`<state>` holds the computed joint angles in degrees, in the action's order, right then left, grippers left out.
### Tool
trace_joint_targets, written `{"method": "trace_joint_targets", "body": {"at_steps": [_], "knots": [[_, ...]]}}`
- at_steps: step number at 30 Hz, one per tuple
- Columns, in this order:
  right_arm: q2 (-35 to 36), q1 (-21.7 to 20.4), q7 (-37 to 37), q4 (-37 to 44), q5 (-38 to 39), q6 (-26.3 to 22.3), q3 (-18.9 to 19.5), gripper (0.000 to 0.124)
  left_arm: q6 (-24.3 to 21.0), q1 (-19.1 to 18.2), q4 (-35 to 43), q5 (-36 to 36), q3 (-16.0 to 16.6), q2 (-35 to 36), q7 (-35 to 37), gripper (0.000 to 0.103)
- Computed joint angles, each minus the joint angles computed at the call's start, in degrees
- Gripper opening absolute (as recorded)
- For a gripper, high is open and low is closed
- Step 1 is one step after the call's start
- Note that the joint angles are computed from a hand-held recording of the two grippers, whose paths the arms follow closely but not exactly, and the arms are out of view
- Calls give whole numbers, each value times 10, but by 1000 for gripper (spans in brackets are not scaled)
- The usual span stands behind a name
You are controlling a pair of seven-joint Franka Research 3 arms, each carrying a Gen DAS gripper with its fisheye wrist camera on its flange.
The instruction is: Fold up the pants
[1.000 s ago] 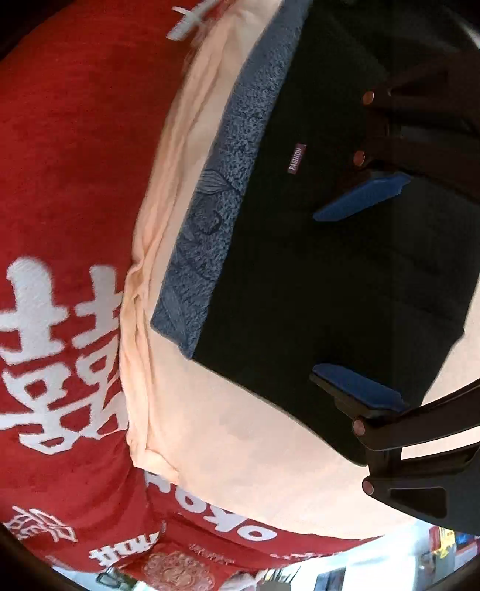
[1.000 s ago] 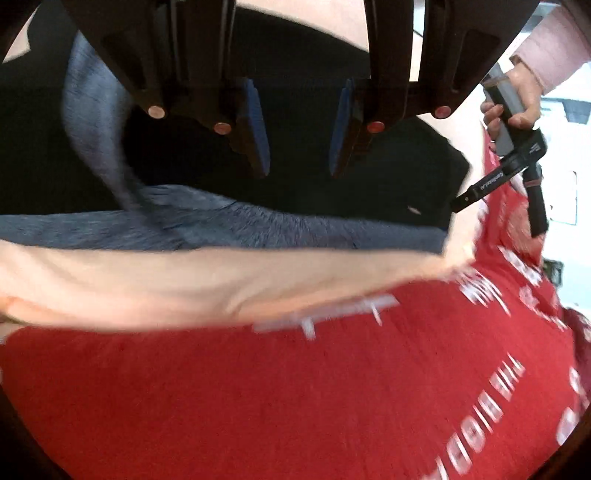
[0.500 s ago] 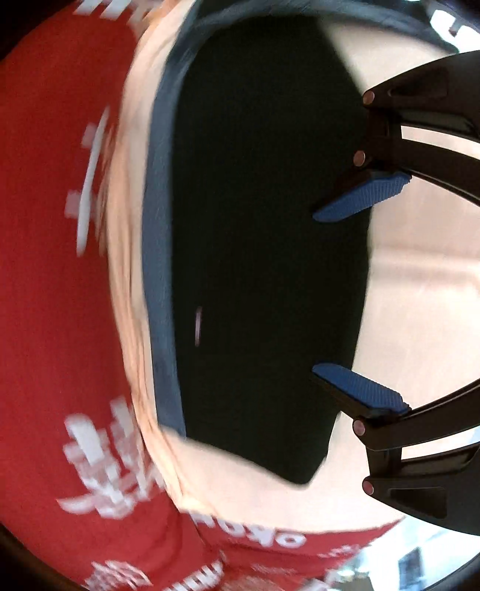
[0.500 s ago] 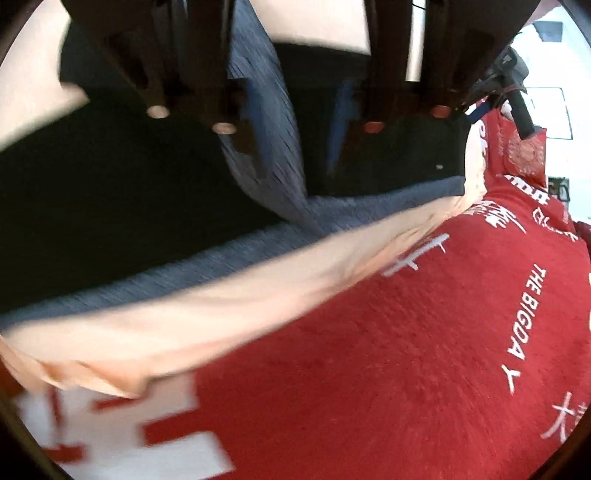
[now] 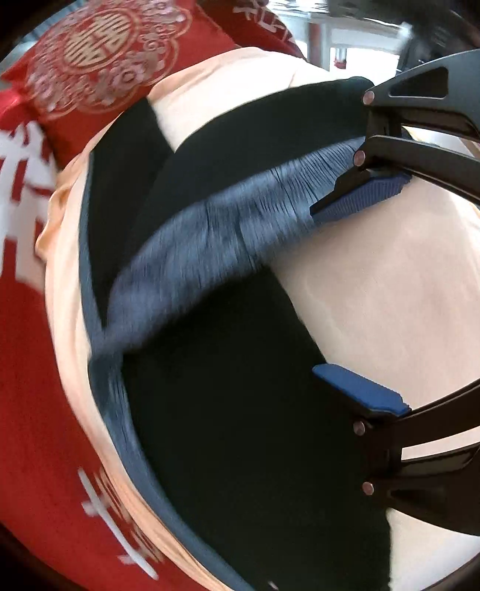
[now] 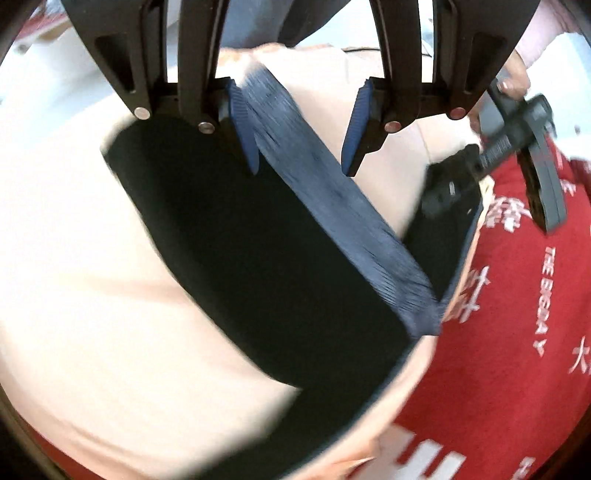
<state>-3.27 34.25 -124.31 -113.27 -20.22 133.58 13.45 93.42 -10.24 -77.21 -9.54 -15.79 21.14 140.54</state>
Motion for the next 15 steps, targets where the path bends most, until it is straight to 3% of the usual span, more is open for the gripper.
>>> {"method": "trace_joint_targets", "body": {"at_steps": [3, 5, 8, 11, 13, 14, 15], "knots": [[22, 15, 89, 11, -33, -2, 17, 51, -7, -6, -27, -8, -7, -17, 3, 80], [34, 24, 154, 11, -74, 17, 21, 51, -38, -11, -21, -6, -8, -8, 0, 80], [56, 38, 279, 14, -169, 38, 20, 51, -5, -12, -56, -3, -8, -24, 21, 80], [69, 51, 378, 18, -262, 22, 13, 53, 7, -13, -72, -16, -9, -33, 23, 79], [72, 53, 401, 17, -270, 22, 10, 49, 9, -12, -79, -29, -9, -39, 20, 59], [70, 54, 409, 16, -271, 20, 9, 24, 5, -12, -77, -30, -8, -41, 21, 39], [62, 54, 416, 8, -276, 25, 8, 20, -14, -16, -64, -30, -9, -35, 10, 28]]}}
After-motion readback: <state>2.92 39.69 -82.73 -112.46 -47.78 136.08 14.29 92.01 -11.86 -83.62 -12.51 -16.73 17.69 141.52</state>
